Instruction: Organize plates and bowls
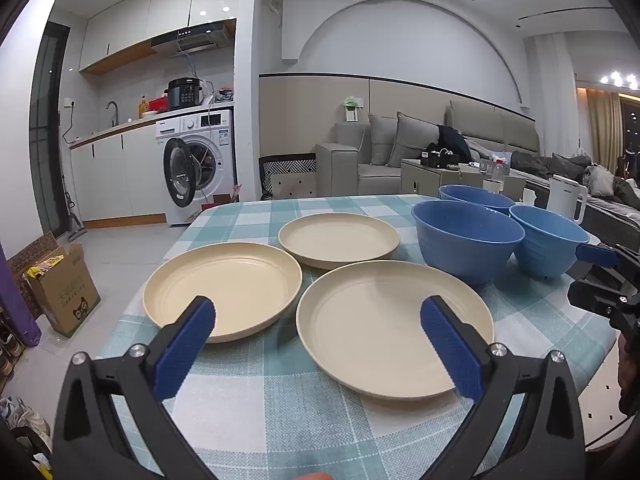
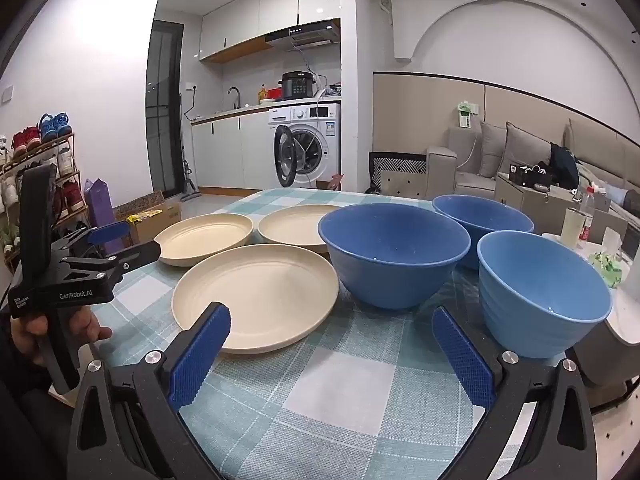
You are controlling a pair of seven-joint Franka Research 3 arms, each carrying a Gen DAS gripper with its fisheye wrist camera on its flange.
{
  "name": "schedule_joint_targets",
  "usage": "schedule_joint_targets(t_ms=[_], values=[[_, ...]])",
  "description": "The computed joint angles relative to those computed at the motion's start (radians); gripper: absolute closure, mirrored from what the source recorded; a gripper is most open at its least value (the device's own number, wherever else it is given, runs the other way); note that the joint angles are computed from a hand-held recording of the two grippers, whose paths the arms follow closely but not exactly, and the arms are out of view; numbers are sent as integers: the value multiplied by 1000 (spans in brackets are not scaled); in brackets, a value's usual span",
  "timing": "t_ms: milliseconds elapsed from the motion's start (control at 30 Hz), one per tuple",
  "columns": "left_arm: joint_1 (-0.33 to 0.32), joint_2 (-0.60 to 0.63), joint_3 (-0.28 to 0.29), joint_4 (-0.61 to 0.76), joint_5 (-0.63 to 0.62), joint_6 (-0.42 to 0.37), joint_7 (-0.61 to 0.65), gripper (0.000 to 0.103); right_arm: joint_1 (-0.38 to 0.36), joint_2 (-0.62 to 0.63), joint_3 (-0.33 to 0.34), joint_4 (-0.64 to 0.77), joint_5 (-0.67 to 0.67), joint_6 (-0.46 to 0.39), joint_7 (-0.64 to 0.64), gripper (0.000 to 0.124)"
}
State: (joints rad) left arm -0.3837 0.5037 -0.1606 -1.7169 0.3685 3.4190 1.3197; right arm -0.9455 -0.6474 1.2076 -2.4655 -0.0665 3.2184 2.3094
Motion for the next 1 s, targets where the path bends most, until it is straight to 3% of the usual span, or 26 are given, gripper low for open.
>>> schedule_joint_targets(t_ms=[367, 1000], values=[[16, 1, -16, -1, 9, 3, -1, 0, -2, 0, 3, -2, 7, 10, 2, 21], [-24, 4, 16, 9, -16, -5, 12, 0, -1, -2, 1, -3, 7, 8, 1, 21]])
